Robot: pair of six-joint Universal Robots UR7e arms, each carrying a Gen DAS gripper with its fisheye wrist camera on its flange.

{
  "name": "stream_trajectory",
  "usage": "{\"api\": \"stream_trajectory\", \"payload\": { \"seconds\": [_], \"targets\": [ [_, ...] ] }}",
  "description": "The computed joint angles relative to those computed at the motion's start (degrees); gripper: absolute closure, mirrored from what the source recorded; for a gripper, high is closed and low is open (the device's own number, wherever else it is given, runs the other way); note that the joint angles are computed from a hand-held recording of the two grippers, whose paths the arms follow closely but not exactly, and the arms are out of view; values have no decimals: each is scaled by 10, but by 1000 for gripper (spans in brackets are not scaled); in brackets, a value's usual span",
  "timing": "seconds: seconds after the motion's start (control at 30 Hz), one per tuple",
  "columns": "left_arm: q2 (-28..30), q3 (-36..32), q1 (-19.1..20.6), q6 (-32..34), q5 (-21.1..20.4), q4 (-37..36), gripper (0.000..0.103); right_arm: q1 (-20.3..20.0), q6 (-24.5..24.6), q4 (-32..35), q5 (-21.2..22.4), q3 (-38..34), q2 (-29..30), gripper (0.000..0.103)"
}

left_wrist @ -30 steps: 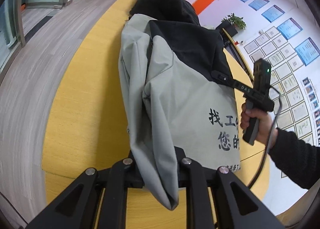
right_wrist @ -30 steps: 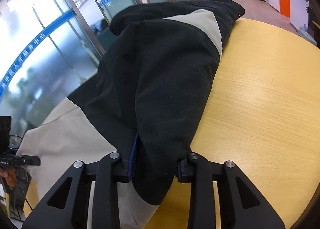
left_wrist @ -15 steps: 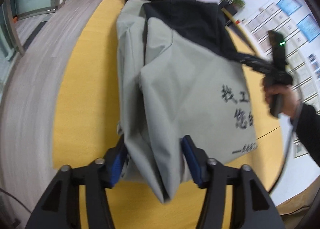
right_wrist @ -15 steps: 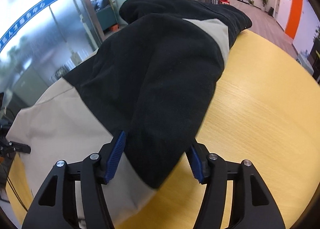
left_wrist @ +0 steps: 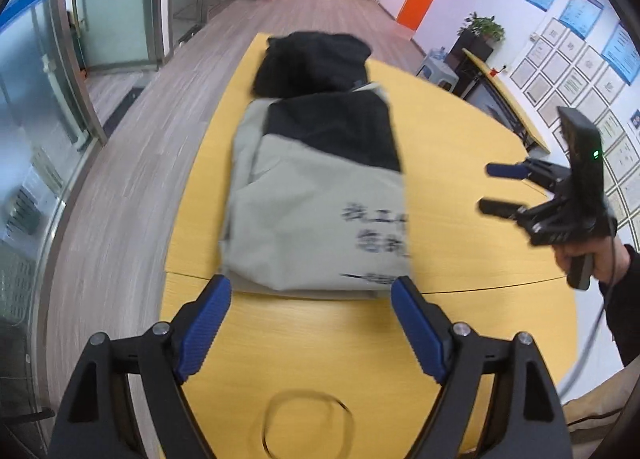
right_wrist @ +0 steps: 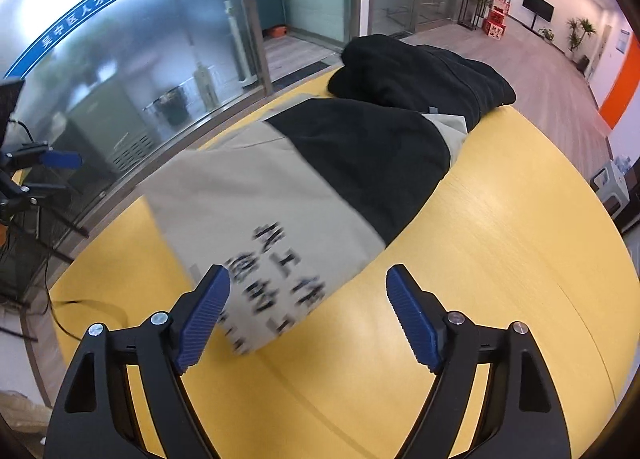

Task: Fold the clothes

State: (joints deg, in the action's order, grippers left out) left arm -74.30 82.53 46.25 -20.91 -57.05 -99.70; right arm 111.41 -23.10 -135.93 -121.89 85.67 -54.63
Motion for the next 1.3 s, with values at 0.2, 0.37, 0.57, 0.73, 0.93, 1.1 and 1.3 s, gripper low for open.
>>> {"api": "stream_trajectory", "payload": {
  "seconds": [0.2, 0.37, 0.57, 0.73, 0.93, 1.1, 1.3],
  "targets": [
    [-5, 29, -100, -126, 58, 12, 8, 40, 30, -7, -15, 49, -49, 16],
    [4, 35, -151, -205, 122, 68, 5, 59, 62, -1, -27, 81, -86, 14],
    [40, 11, -171, -247, 162, 120, 4, 75, 86, 33, -58, 87, -103, 14],
    [59, -7, -156, -227, 166, 110, 3, 84, 102, 40, -85, 65, -81, 13],
    [72, -5, -127, -163, 173, 61, 3, 83, 111, 53, -118, 34, -46, 13],
    [85, -8, -105, -122, 160, 28, 3, 75, 114, 62, -130, 17, -24, 13],
    [107, -25, -83, -113, 159, 30, 3, 63, 131, 80, -135, -2, -4, 13]
  ]
}}
